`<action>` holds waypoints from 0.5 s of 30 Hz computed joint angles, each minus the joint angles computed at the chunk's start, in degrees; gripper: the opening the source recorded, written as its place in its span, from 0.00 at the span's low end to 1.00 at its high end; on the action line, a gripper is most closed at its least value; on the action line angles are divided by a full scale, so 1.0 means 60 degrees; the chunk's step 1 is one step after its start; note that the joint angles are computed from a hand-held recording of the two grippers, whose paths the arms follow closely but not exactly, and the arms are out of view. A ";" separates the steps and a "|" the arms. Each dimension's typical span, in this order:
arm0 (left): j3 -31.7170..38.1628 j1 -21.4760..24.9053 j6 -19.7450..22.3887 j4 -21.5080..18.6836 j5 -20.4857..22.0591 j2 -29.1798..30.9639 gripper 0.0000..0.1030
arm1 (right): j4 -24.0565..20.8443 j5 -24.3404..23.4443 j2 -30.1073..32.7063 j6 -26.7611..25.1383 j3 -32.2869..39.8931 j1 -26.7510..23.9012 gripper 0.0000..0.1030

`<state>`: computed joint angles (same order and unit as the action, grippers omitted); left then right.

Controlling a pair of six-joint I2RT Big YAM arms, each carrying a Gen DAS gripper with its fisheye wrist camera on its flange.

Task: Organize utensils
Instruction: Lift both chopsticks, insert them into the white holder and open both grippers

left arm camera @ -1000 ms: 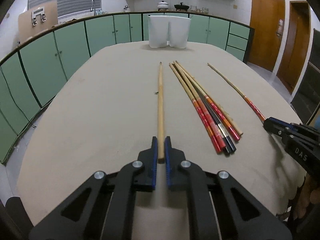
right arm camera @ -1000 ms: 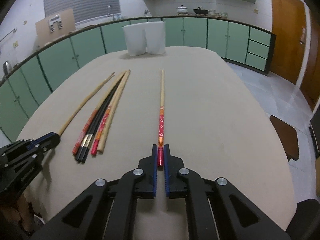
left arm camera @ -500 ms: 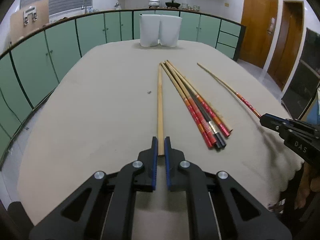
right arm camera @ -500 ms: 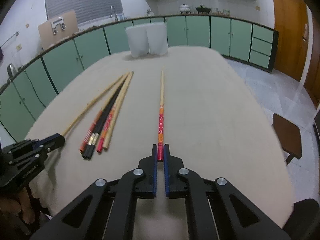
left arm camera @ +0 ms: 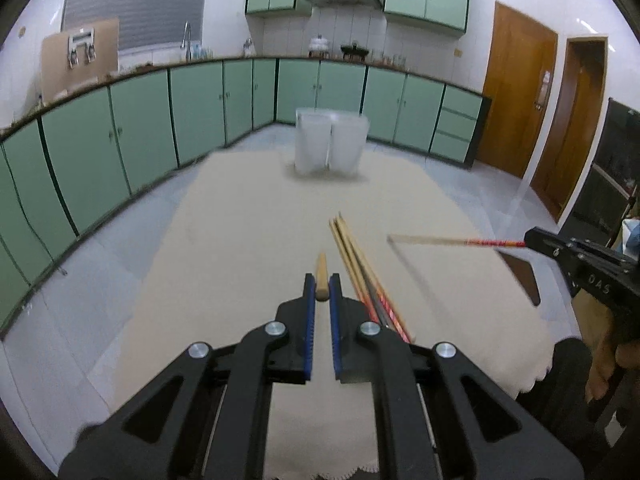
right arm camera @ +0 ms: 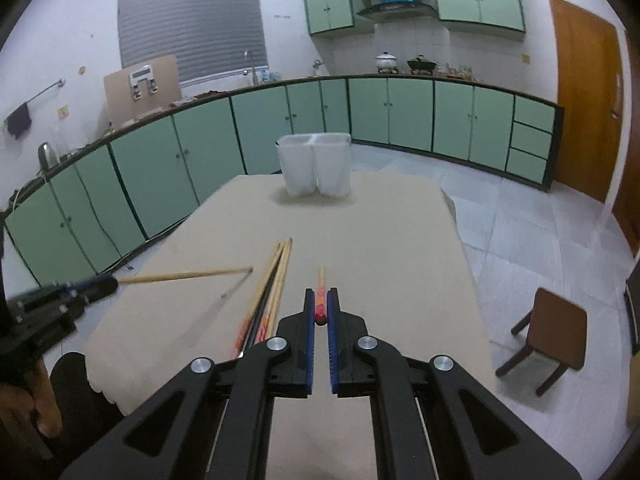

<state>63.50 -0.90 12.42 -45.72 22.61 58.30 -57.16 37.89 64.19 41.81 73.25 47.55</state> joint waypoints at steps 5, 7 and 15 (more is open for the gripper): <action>0.1215 0.0049 0.0168 -0.0396 0.0277 0.0523 0.06 | -0.0412 -0.0729 0.0341 -0.0976 0.1014 -0.0581 0.06; 0.1784 0.0011 0.0281 -0.0704 0.0376 0.0862 0.06 | -0.0645 -0.1131 0.0523 -0.1237 0.1480 -0.0863 0.06; 0.3355 -0.0001 0.0643 -0.1757 0.0701 0.1970 0.06 | -0.2001 -0.2541 0.1388 -0.2234 0.3486 -0.1824 0.06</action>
